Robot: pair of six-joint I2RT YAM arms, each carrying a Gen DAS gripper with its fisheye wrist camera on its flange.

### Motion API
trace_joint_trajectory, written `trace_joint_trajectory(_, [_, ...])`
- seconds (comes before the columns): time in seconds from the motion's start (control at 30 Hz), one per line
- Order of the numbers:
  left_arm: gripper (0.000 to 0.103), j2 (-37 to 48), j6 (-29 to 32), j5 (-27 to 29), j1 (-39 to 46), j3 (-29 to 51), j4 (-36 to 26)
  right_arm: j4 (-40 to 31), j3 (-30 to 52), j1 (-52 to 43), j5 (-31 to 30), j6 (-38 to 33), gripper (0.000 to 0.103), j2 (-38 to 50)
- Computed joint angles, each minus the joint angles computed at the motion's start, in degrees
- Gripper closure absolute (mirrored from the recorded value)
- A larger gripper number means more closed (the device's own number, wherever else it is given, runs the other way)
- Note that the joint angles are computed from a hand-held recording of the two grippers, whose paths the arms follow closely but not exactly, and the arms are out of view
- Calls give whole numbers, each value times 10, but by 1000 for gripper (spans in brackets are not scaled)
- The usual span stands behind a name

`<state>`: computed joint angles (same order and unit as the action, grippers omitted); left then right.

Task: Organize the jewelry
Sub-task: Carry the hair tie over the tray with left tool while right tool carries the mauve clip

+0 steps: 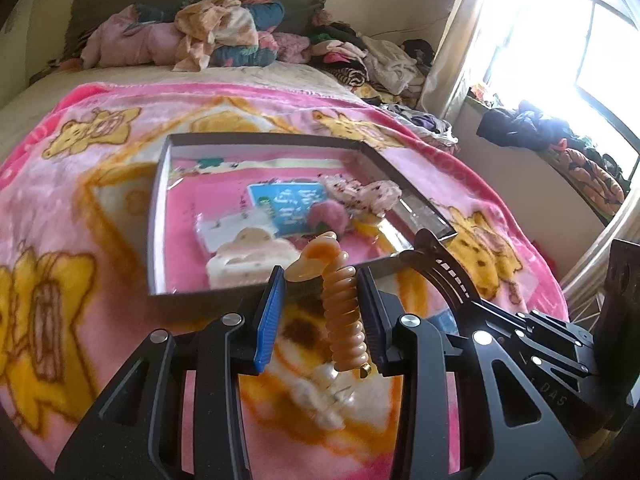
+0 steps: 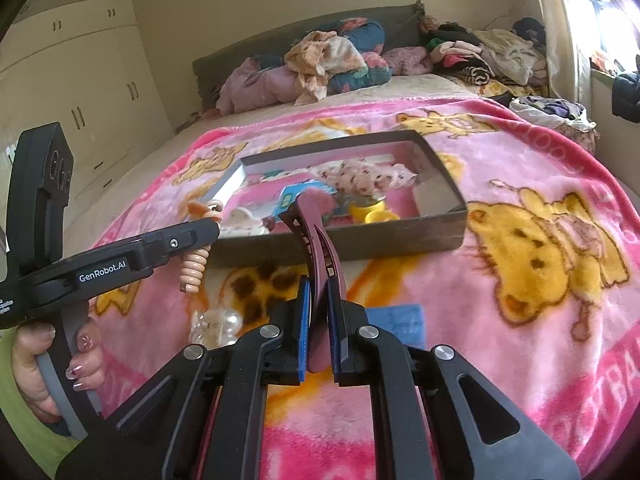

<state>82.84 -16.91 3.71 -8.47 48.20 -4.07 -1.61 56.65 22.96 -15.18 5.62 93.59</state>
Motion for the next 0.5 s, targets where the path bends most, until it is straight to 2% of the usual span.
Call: trace_joint_trajectory(0.5, [75, 72, 1, -18, -25, 85, 0, -2, 52, -48, -28, 9, 95, 39])
